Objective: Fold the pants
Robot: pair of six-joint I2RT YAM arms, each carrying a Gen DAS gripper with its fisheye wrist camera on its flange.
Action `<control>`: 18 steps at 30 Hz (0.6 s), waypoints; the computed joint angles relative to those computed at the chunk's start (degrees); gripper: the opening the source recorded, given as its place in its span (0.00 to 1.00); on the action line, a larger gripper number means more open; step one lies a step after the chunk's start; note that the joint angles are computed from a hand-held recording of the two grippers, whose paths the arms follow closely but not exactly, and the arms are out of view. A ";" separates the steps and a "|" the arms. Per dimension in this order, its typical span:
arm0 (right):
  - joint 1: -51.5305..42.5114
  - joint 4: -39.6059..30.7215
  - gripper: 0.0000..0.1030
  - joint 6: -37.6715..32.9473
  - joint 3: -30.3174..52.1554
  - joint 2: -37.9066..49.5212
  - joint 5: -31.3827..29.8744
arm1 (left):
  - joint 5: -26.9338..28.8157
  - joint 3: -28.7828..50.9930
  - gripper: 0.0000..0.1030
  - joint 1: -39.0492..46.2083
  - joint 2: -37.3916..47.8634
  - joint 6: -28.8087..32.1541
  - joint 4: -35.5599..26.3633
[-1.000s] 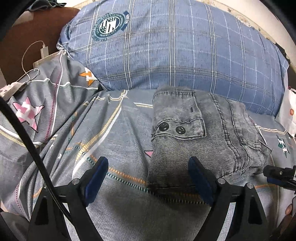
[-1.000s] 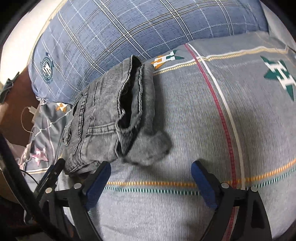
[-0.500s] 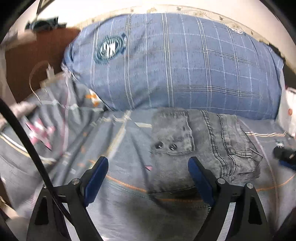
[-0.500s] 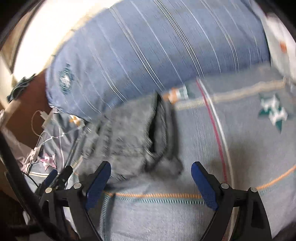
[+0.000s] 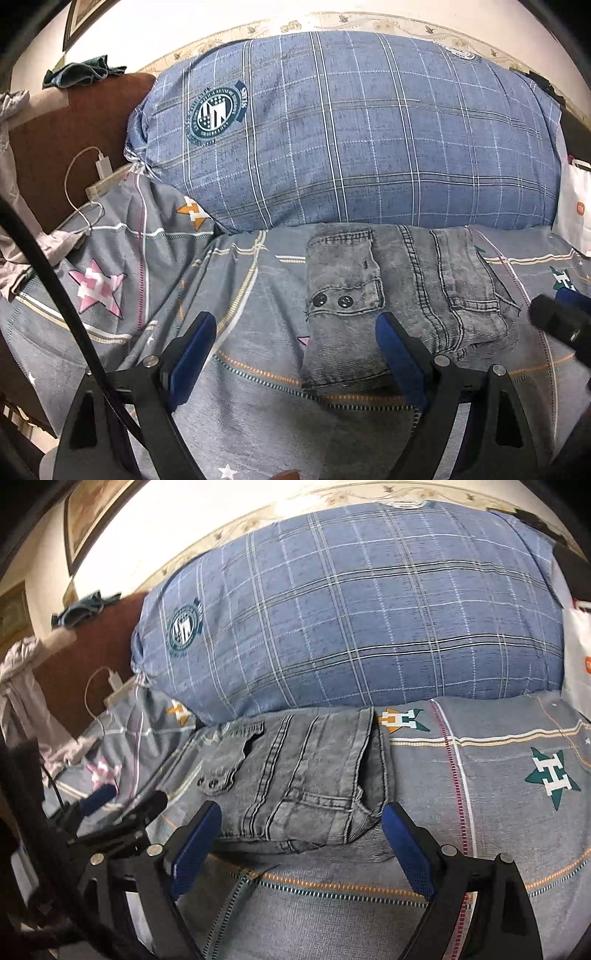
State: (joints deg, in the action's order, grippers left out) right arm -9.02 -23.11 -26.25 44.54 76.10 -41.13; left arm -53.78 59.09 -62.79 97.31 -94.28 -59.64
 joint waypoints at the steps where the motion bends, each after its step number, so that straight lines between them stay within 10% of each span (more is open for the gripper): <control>1: 0.49 0.35 0.88 -0.23 -0.57 -0.39 0.56 | 0.28 -0.24 0.86 0.15 -0.11 0.56 0.75; 18: 1.58 1.40 0.88 -0.33 -1.57 -1.02 2.69 | 1.30 -0.22 0.86 0.84 0.32 0.76 1.27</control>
